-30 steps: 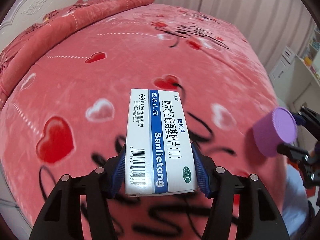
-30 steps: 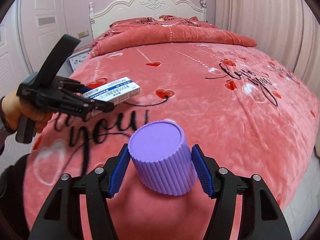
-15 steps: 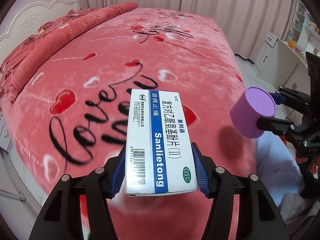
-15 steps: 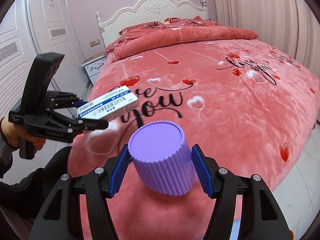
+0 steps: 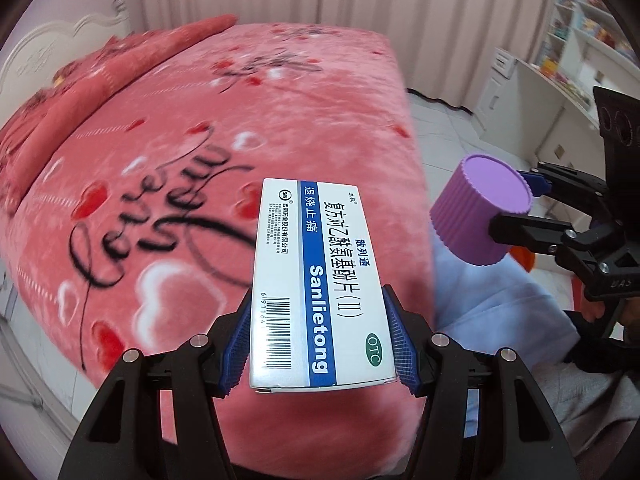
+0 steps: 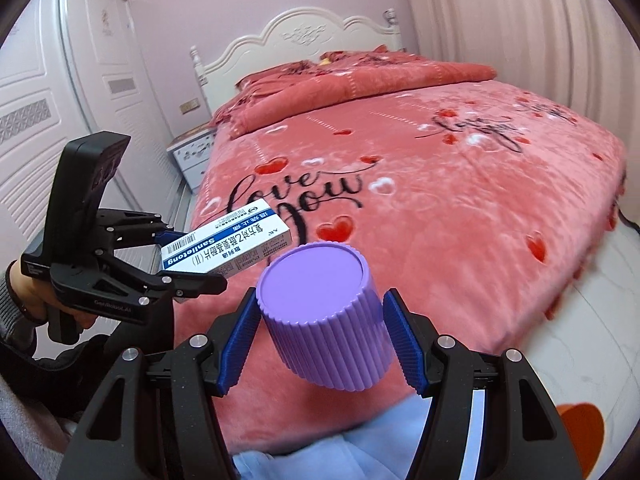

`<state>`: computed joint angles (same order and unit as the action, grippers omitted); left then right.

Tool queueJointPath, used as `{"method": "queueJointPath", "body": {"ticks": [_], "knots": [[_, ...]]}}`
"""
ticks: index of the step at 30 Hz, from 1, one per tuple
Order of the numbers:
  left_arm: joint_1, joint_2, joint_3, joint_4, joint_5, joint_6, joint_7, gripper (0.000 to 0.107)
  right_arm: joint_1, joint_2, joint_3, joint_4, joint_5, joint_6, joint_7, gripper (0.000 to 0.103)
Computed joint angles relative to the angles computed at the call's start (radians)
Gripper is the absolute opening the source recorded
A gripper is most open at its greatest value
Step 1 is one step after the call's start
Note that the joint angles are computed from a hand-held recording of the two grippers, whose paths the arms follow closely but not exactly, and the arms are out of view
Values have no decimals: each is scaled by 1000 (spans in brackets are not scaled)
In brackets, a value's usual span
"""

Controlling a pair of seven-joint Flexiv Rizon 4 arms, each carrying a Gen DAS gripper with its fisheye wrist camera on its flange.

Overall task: Collect trash
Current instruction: 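Carry the medicine box and purple cup to the orange bin and open both tools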

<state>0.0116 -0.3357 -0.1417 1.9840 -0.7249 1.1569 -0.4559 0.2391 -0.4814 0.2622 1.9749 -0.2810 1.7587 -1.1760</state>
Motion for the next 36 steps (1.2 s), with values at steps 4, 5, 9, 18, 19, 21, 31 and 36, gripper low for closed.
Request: {"method": "queueJointPath", "body": {"ticks": [4,5,9,18,19,21,31,36], "knots": [[-30,-2,-31,-13,6,-2,31,61,67,65,-115,92,59,62,18,62],[-43,-10,-41,-28,11,-6,38,61,95,86,-158,121,82,80,21,62],[-87,-42,-70,-78,30,-25,53,61,182,149,-296,210,175,114,10,62],[-184,-160,-106,-252,163,-127,33,61,377,254,-598,373,449,133,-82,62],[-191,-173,-110,-270,173,-139,32,61,382,260,-617,387,470,137,-86,62],[-214,-202,-116,-309,201,-161,25,61,411,265,-667,409,508,140,-101,62],[-311,-331,-119,-492,318,-279,-15,61,113,171,-498,440,522,183,-55,62],[-363,-408,-101,-605,373,-344,-71,61,-33,109,-403,430,470,207,-14,62]]}}
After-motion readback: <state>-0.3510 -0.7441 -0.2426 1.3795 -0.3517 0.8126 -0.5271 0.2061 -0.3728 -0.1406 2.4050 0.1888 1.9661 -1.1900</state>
